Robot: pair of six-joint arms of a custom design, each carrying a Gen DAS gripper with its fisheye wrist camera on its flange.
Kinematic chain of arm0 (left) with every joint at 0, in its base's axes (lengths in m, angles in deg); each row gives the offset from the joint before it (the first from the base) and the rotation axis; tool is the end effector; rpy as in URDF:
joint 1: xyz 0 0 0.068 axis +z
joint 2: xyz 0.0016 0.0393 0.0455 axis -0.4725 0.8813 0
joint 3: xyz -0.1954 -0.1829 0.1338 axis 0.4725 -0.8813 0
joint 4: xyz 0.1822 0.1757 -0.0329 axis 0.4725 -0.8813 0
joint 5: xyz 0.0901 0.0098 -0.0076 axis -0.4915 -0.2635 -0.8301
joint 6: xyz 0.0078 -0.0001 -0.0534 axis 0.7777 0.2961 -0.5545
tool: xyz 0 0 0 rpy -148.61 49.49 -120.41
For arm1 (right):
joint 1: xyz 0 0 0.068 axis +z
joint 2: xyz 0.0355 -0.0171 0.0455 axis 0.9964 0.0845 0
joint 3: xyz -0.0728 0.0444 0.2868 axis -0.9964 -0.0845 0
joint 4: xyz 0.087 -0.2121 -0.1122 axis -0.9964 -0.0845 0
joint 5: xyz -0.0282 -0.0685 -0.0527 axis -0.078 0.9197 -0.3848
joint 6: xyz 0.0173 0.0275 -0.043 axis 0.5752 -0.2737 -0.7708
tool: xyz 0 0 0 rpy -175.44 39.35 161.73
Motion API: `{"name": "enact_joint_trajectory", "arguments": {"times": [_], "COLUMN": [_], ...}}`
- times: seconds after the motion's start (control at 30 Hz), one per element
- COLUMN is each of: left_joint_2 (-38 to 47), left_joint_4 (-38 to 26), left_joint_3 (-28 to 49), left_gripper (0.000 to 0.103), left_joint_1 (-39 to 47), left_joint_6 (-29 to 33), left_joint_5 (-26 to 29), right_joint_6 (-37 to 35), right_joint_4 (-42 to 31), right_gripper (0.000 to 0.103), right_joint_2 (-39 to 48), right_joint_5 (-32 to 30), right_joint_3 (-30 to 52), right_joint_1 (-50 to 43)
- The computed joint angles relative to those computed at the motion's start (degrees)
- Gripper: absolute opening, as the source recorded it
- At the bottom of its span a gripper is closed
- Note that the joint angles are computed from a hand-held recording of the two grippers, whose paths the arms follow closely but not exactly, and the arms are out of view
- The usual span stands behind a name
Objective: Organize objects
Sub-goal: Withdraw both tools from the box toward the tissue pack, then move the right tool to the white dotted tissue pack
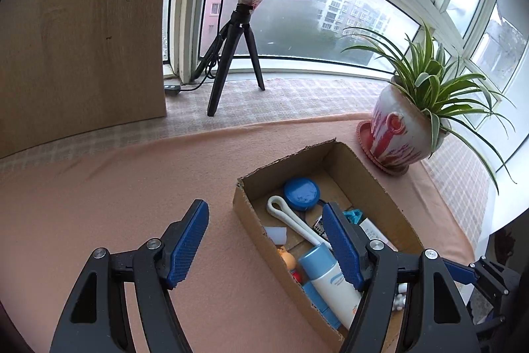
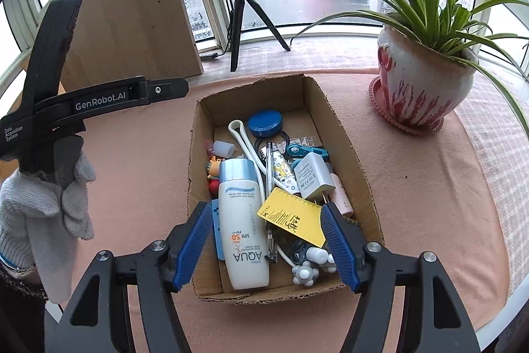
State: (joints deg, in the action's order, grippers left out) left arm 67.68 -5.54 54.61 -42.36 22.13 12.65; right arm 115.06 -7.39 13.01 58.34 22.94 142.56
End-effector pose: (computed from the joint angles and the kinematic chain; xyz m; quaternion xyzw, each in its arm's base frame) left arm 0.3278 -0.0947 0.2310 0.1851 0.9173 -0.1865 0.2993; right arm 0.1826 0.2577 0.2353 0.0410 0.9532 0.0638 0.2928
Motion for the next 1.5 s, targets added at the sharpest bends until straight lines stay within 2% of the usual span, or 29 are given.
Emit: {"name": "enact_joint_trajectory", "arguments": {"times": [0.23,0.57,0.8,1.0,1.23,1.5], "left_joint_2": [-6.55,-10.86,-6.17,0.38,8.68,13.27], "left_joint_4": [-3.73,-14.14,-23.05,-26.87,-29.62,-31.47], "left_joint_3": [-4.95,-6.24,-0.98,3.60,6.66,4.60], "left_gripper": [0.074,0.074,0.074,0.074,0.074,0.074], "left_joint_1": [10.15,30.58,46.19,56.62,64.68,69.84], "left_joint_6": [6.87,23.50,36.74,45.31,52.92,60.26], "left_joint_5": [2.91,10.16,13.09,12.78,10.72,9.24], "right_joint_6": [2.01,3.09,2.14,1.10,1.02,3.42], "right_joint_4": [-2.15,-4.80,-8.11,-10.87,-10.29,-7.89], "right_gripper": [0.064,0.064,0.064,0.064,0.064,0.064], "right_joint_2": [4.40,14.59,23.32,30.66,37.15,44.36], "right_joint_5": [1.67,1.09,-0.13,-1.97,-7.03,-15.17], "right_joint_3": [5.72,18.18,30.19,40.62,49.18,56.42], "right_joint_1": [3.36,7.99,10.92,12.49,13.01,12.53]}}
